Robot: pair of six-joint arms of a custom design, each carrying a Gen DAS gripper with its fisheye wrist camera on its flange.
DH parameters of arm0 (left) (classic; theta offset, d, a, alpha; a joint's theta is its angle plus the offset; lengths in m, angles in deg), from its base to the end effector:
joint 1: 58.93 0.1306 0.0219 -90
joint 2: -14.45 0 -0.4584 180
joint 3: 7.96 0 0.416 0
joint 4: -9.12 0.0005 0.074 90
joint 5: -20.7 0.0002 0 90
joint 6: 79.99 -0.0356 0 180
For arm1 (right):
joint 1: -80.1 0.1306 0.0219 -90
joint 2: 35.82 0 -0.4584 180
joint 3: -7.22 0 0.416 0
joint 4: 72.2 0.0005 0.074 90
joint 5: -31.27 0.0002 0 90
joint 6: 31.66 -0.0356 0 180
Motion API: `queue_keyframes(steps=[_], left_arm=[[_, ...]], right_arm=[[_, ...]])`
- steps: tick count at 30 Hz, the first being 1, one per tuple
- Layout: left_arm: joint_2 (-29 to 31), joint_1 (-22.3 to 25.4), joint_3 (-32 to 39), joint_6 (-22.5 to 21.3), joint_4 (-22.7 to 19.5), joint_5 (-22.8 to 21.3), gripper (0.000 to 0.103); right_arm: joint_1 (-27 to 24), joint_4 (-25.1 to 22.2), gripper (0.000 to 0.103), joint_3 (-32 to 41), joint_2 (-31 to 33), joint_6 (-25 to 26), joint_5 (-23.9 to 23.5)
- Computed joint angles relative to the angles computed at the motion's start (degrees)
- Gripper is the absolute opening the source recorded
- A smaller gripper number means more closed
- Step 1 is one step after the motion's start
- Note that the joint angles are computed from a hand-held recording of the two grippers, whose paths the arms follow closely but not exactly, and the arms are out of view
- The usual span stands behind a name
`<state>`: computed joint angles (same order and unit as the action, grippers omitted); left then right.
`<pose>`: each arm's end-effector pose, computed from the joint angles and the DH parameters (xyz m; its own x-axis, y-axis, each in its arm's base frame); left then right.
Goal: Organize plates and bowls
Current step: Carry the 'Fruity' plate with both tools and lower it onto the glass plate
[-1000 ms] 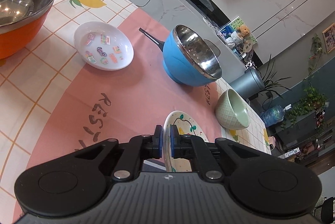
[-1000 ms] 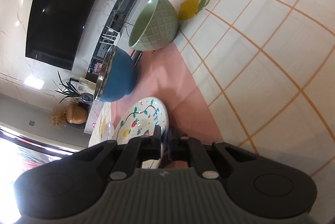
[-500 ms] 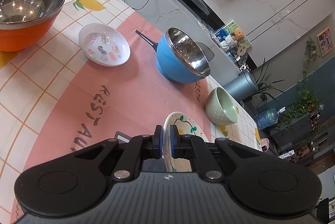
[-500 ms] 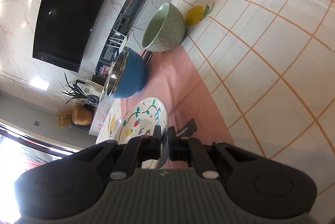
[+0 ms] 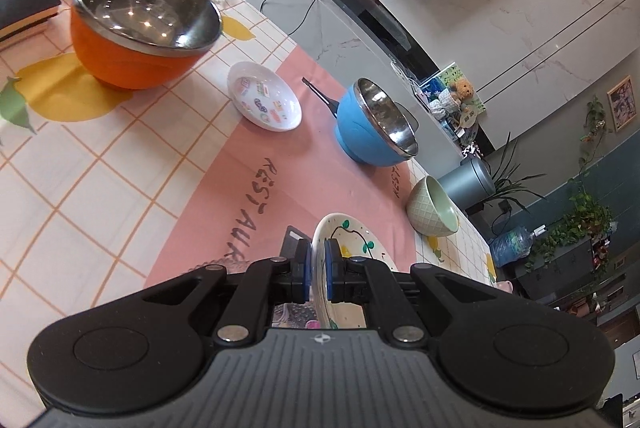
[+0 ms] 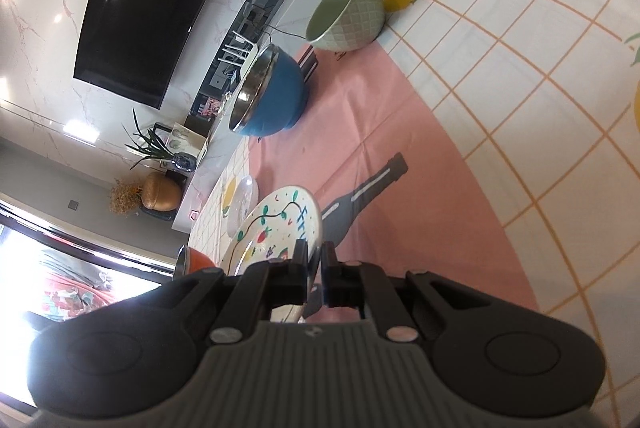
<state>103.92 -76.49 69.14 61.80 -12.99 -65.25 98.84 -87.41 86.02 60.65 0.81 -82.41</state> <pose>0.4893 -0.1580 0.4377 -0.6139 -0.6278 -0.4785 -0.2036 0.7116 -0.6724 0.5253 0.1928 0.4018 -0.7937 0.5466 -0.2669 0.1043 0.5546 0.8256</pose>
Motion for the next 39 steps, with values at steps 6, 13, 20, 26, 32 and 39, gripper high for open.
queue_keyframes(steps=[6, 13, 20, 26, 32, 39], left_arm=[[-4.5, 0.96, -5.08, 1.15, -0.27, -0.72, 0.007], [-7.32, 0.97, -8.63, 3.59, -0.71, -1.25, 0.007], [-7.91, 0.72, -9.48, 3.13, -0.93, -1.68, 0.007], [-8.3, 0.17, -9.95, 2.63, -1.71, -2.89, 0.007], [-8.16, -0.29, -9.67, 1.74, -2.68, -3.83, 0.007], [-7.75, -0.83, -8.94, 1.23, -4.38, -4.98, 0.007]], right_arm=[[2.38, -1.48, 0.004, -0.24, -0.77, 1.8, -0.68], [4.37, -3.12, 0.004, -1.08, -1.73, 4.65, -0.83], [5.22, -4.62, 0.004, -1.46, -2.46, 6.92, 0.51], [5.78, -6.01, 0.004, -1.34, -2.48, 9.25, 1.77], [5.98, -6.71, 0.005, -1.25, -2.39, 10.41, 2.57], [6.29, -7.76, 0.005, -1.09, -2.34, 11.6, 3.39]])
